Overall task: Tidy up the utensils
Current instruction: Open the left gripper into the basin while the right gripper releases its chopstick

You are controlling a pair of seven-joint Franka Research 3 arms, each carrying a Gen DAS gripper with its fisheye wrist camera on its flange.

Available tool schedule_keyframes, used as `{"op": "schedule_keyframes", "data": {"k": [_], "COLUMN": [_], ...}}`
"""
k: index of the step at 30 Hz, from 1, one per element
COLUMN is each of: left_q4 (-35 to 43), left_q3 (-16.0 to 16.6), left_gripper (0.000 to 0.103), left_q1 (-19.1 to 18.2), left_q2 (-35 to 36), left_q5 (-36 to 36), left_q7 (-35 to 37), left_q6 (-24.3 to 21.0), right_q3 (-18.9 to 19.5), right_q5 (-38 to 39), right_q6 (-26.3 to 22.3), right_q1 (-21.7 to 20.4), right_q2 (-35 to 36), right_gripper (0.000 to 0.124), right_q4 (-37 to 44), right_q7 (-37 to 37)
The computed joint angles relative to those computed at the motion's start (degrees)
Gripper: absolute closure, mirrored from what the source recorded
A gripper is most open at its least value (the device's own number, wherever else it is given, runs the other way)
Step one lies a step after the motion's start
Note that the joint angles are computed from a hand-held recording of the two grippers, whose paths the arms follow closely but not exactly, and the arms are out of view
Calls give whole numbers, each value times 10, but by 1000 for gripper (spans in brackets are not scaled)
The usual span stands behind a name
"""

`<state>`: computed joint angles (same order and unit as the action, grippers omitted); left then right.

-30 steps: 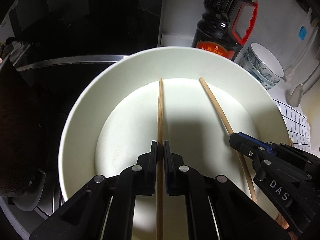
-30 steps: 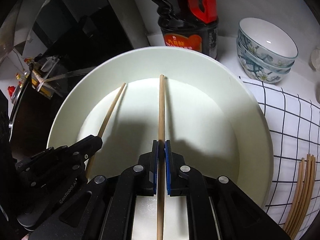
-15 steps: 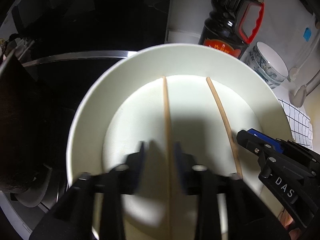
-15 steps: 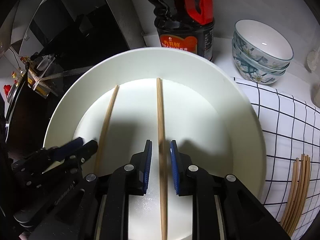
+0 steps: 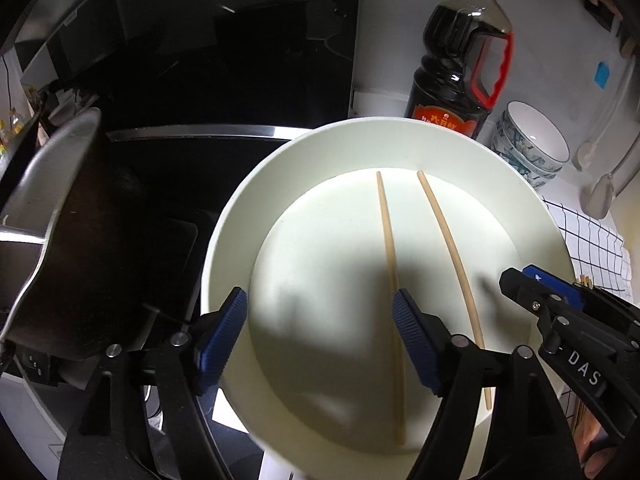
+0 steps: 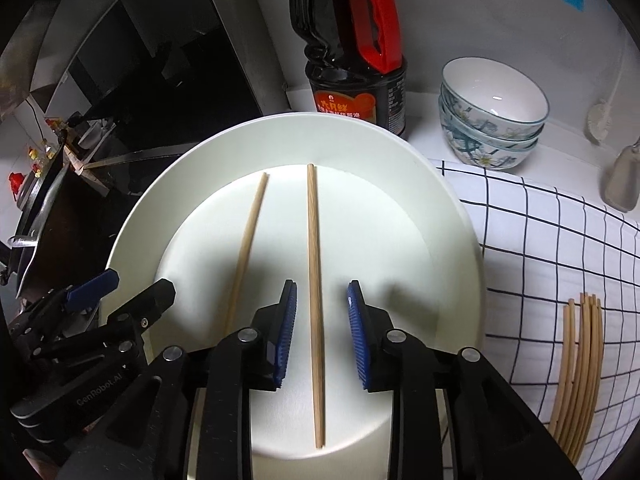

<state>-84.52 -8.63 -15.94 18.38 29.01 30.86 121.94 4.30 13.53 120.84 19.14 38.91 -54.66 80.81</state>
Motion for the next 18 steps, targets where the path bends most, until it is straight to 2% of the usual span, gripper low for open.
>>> {"op": "schedule_keyframes", "data": {"k": [2, 6, 8, 12, 18], "left_q4": [-7, -23, -31, -43, -50], "left_q3": [-1, -5, -8, -13, -21], "left_gripper": [26, 17, 17, 11, 10], "left_q1": [-2, -6, -7, -11, -18], "left_q2": [-9, -27, -35, -51, -64], "left_q5": [1, 7, 7, 13, 22], "left_q7": [-2, -14, -17, -30, -43], "left_q6": [-2, -3, -4, -7, -15], "right_q3": [2, 2, 2, 2, 2], "right_q5": [6, 13, 17, 24, 40], "right_q6": [15, 44, 50, 67, 86], "right_q1": [-4, -8, -12, -17, -29], "right_q2": [-26, -74, -89, -127, -178], "right_gripper": [91, 85, 85, 76, 69], "right_q4": [-38, -106, -125, -177, -243], "right_q7": [-8, -16, -20, -28, -45]}}
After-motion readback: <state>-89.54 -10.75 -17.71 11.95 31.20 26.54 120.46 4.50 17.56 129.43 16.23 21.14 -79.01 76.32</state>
